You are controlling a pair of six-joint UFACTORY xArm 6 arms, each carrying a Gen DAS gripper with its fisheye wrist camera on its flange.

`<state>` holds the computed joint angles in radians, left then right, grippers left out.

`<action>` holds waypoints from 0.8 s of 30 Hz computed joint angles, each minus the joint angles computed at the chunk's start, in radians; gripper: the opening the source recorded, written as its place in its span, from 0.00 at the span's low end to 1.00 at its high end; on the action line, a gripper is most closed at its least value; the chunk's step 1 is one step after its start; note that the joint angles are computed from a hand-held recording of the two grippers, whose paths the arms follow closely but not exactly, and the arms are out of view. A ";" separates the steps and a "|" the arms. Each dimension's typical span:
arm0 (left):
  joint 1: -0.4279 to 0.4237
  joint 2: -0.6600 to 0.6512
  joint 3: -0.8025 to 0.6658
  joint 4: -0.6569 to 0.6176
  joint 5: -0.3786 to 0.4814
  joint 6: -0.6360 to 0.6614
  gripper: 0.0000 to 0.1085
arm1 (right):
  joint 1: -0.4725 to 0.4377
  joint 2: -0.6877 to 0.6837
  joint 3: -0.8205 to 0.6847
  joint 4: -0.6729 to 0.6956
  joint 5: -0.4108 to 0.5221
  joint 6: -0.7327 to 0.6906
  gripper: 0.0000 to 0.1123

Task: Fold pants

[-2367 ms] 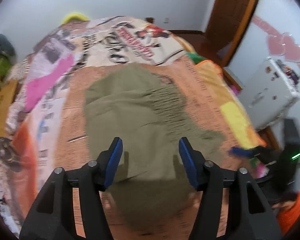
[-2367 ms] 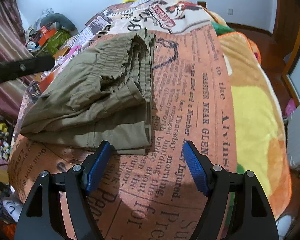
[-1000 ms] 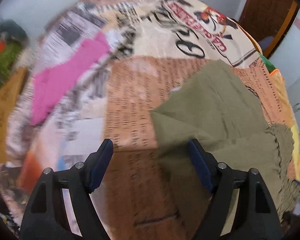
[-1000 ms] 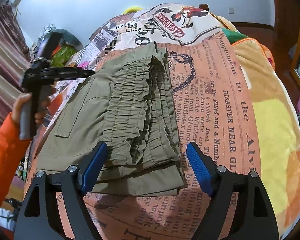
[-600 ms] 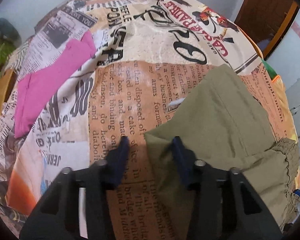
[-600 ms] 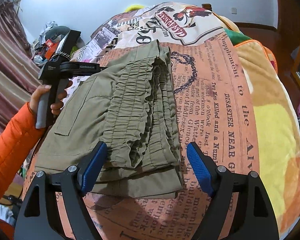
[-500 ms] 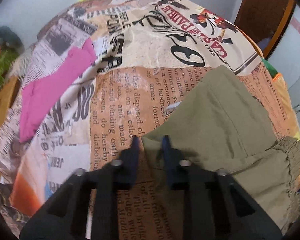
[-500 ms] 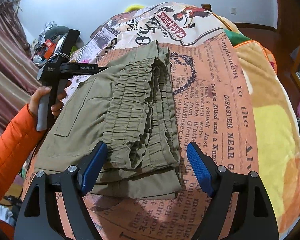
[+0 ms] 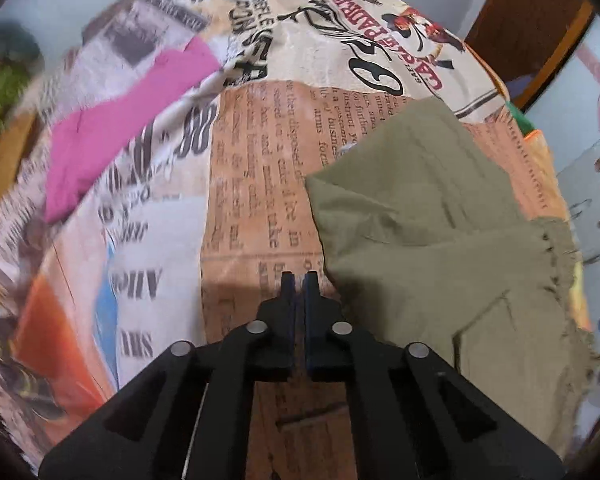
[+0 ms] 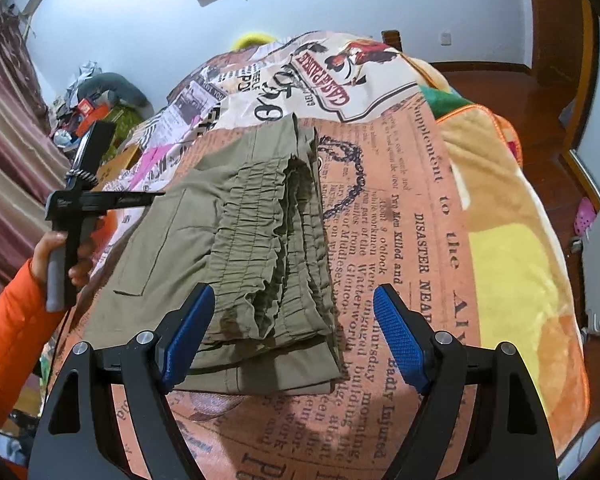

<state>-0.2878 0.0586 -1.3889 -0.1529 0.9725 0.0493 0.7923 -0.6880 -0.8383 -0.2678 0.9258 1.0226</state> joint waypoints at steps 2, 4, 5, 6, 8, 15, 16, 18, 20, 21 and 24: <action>0.008 0.001 -0.015 -0.019 0.005 -0.018 0.15 | 0.010 -0.004 0.000 -0.010 0.004 0.021 0.70; 0.008 0.001 -0.023 -0.044 -0.007 -0.022 0.27 | 0.022 -0.009 0.002 -0.016 0.009 0.037 0.70; 0.006 0.006 -0.033 -0.054 -0.013 -0.025 0.36 | 0.026 -0.009 0.001 -0.018 0.014 0.042 0.70; 0.001 0.016 -0.048 -0.064 -0.020 -0.028 0.43 | 0.030 -0.009 0.001 -0.020 0.019 0.043 0.70; -0.007 0.042 -0.079 -0.068 -0.018 -0.031 0.44 | 0.033 -0.005 -0.001 -0.020 0.030 0.042 0.70; -0.032 0.215 -0.265 -0.061 0.107 -0.059 0.38 | 0.026 -0.014 0.010 -0.006 0.044 0.039 0.70; -0.036 0.220 -0.275 -0.058 0.113 -0.056 0.31 | 0.024 -0.014 0.011 -0.004 0.043 0.037 0.70; -0.046 0.223 -0.278 -0.027 0.116 -0.066 0.20 | 0.018 -0.013 0.015 0.005 0.039 0.027 0.70; -0.051 0.209 -0.254 -0.010 0.094 -0.055 0.12 | 0.007 -0.014 0.023 0.018 0.024 0.015 0.70; -0.056 0.192 -0.228 0.023 0.070 -0.066 0.09 | 0.003 -0.013 0.024 0.021 0.018 0.013 0.70; -0.063 0.139 -0.146 0.072 0.009 -0.093 0.09 | 0.003 -0.007 0.015 0.010 0.019 0.017 0.70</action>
